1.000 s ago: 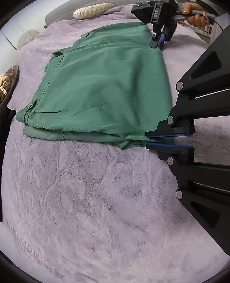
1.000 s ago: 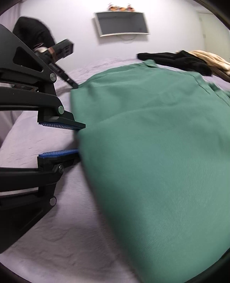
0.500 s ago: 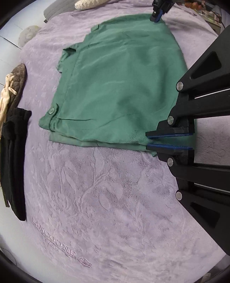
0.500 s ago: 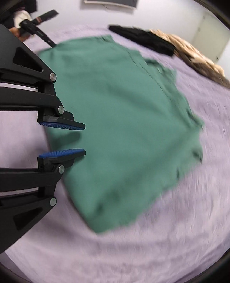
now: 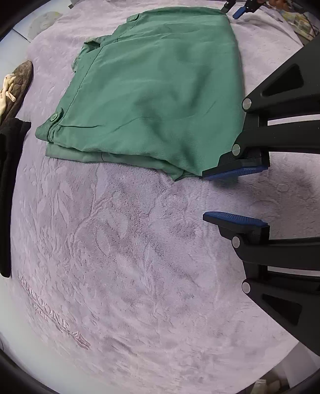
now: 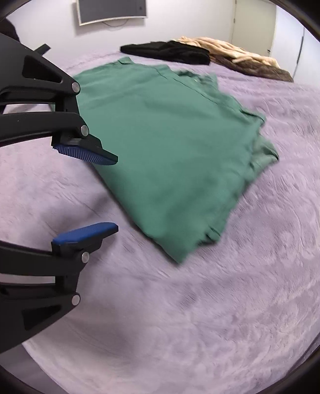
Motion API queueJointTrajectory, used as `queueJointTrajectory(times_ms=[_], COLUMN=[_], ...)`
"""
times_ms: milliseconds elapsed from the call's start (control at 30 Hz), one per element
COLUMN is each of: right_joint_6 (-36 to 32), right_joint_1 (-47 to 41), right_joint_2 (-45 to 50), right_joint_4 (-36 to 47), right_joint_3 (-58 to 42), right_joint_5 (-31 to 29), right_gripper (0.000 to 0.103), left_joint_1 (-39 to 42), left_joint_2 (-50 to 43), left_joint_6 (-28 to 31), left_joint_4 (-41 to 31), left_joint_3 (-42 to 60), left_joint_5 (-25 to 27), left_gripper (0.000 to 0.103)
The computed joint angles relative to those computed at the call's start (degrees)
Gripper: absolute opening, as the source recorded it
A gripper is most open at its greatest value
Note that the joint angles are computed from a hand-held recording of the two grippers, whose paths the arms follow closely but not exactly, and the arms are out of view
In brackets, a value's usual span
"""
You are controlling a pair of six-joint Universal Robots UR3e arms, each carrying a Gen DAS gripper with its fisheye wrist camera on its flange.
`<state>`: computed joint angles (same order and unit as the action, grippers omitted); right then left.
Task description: Fold large clothes
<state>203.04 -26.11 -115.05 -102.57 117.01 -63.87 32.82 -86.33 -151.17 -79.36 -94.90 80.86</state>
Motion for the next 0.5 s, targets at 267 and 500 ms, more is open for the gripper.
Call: queueJointTrajectory(times_ms=[267,500], right_joint_6=[6.9,11.11], right_joint_1=[11.79,18.05], right_joint_2=[3.8,6.95], right_joint_4=[-2.66,-6.7], right_joint_3=[-2.51,-2.8], right_joint_5=[2.32,3.92], right_gripper=[0.062,0.064], left_joint_1=[-1.9,-1.26], left_joint_2=[5.63,11.76], left_joint_6=[1.41,2.03], left_joint_4=[-5.19,-4.3], left_joint_3=[-1.16,-4.62], left_joint_5=[1.18,2.18], left_gripper=[0.029,0.102])
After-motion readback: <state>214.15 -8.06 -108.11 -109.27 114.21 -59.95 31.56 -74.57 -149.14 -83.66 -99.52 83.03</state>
